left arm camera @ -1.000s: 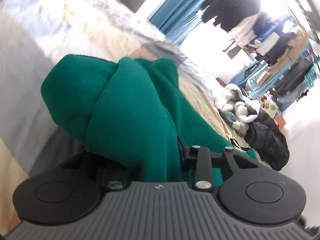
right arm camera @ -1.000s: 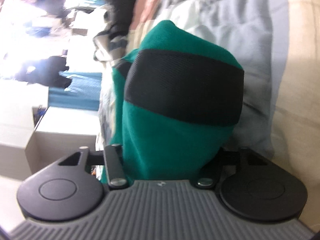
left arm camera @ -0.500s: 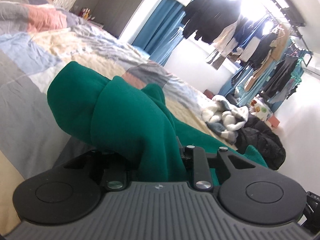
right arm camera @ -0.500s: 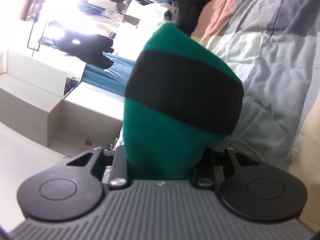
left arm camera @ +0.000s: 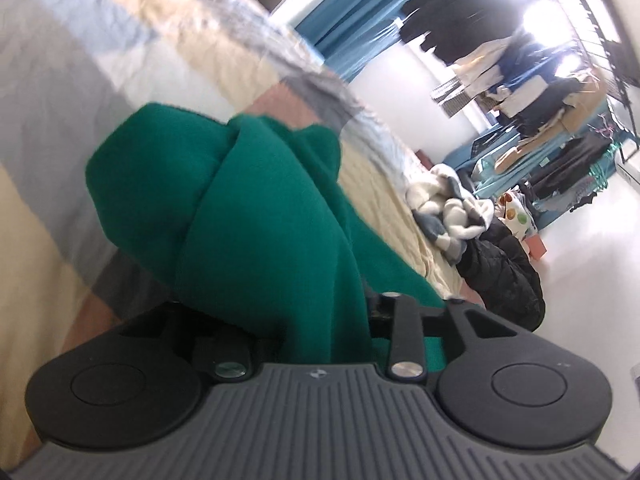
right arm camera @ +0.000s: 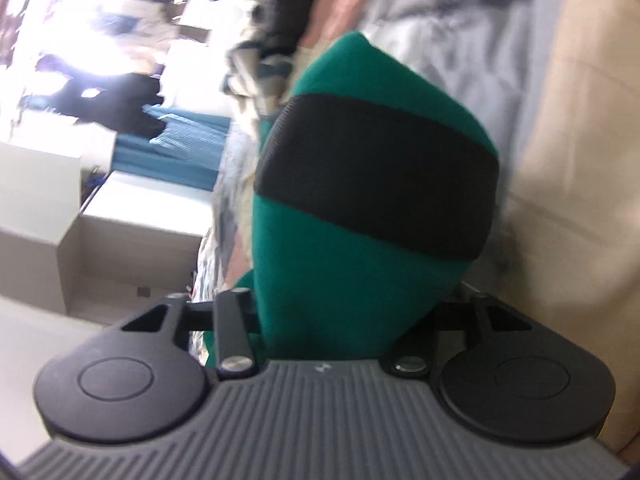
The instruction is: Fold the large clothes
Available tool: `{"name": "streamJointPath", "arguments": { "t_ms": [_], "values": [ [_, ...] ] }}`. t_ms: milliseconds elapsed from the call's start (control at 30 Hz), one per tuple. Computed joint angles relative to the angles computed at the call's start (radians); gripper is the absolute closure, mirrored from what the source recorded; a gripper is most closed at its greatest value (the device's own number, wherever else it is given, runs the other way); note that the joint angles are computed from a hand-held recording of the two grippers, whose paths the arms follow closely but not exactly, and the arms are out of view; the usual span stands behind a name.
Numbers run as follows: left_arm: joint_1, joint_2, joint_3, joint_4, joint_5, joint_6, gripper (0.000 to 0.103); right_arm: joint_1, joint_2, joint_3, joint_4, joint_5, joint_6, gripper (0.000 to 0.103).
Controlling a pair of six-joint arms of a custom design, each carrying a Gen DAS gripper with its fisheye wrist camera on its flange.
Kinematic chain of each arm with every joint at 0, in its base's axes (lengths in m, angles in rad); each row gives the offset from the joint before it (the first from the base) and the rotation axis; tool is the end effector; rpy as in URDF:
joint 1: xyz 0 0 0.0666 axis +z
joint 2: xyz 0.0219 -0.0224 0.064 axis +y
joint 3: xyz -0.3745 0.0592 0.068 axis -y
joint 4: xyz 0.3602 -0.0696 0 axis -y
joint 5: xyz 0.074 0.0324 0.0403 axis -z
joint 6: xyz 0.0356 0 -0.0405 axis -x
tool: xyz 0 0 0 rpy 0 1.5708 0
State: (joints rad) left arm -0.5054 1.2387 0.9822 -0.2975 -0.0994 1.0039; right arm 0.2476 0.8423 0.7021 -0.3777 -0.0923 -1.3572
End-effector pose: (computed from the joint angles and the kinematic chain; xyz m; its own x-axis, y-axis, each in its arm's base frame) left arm 0.3563 -0.1936 0.3577 -0.5913 -0.6321 -0.5007 -0.1693 0.7044 -0.6894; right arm 0.2659 0.0702 0.3506 -0.4161 0.8985 -0.1396 0.4009 0.3190 0.8588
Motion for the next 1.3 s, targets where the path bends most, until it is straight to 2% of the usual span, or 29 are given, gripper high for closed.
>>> {"name": "streamJointPath", "arguments": {
  "t_ms": [33,67,100,133,200,333,433,467,533,567,600,633,700,767,833,933,1000,1133,1300],
  "values": [
    [0.009,0.005,0.0,-0.005,0.025,0.024,0.044,0.0,0.003,-0.008,0.007,-0.003,-0.03,0.031],
    [0.019,0.008,-0.01,0.004,0.054,0.057,0.04,-0.002,0.01,-0.015,0.016,-0.009,-0.056,0.017],
    [0.028,0.012,-0.02,0.014,0.078,0.091,0.03,-0.002,0.017,-0.023,0.028,-0.011,-0.081,0.012],
    [0.035,0.018,-0.029,0.025,0.101,0.125,0.023,0.001,0.028,-0.025,0.03,-0.006,-0.102,0.012],
    [0.051,0.033,-0.051,0.062,0.149,0.191,0.018,0.013,0.042,-0.017,0.005,0.019,-0.123,0.012],
    [0.072,0.071,-0.081,0.121,0.176,0.313,0.015,0.023,0.074,-0.035,0.051,0.066,-0.168,0.012],
    [0.071,0.085,-0.099,0.161,0.162,0.353,0.017,0.032,0.089,-0.04,0.079,0.088,-0.171,0.012],
    [0.069,0.085,-0.096,0.155,0.153,0.346,0.02,0.034,0.087,-0.04,0.085,0.092,-0.165,0.021],
    [0.062,0.081,-0.088,0.137,0.128,0.329,0.044,0.033,0.077,-0.042,0.101,0.087,-0.151,0.033],
    [0.059,0.075,-0.086,0.134,0.114,0.316,0.05,0.029,0.074,-0.041,0.11,0.08,-0.14,0.042],
    [0.056,0.068,-0.085,0.137,0.102,0.297,0.061,0.028,0.067,-0.041,0.118,0.079,-0.125,0.048],
    [0.051,0.061,-0.077,0.131,0.084,0.263,0.068,0.034,0.059,-0.034,0.122,0.086,-0.099,0.051],
    [0.034,0.05,-0.059,0.127,0.036,0.193,0.074,0.035,0.04,-0.024,0.145,0.086,-0.05,0.056],
    [0.021,0.035,-0.043,0.13,0.002,0.101,0.077,0.032,0.023,-0.011,0.169,0.073,0.0,0.059],
    [0.017,0.023,-0.025,0.14,-0.009,0.048,0.078,0.018,0.007,0.01,0.175,0.047,0.048,0.061],
    [0.022,0.009,0.001,0.162,0.019,0.033,0.079,-0.014,-0.006,0.036,0.197,0.005,0.076,0.062],
    [0.017,0.016,0.042,0.153,0.03,0.025,0.079,-0.057,-0.015,0.065,0.189,-0.038,0.092,0.062],
    [0.005,0.076,0.189,0.086,0.07,0.033,0.079,-0.155,0.008,0.165,0.139,-0.13,0.12,0.062],
    [-0.022,0.233,0.485,-0.061,0.119,0.033,0.079,-0.308,0.073,0.333,0.022,-0.248,0.174,0.062]
  ]
}}
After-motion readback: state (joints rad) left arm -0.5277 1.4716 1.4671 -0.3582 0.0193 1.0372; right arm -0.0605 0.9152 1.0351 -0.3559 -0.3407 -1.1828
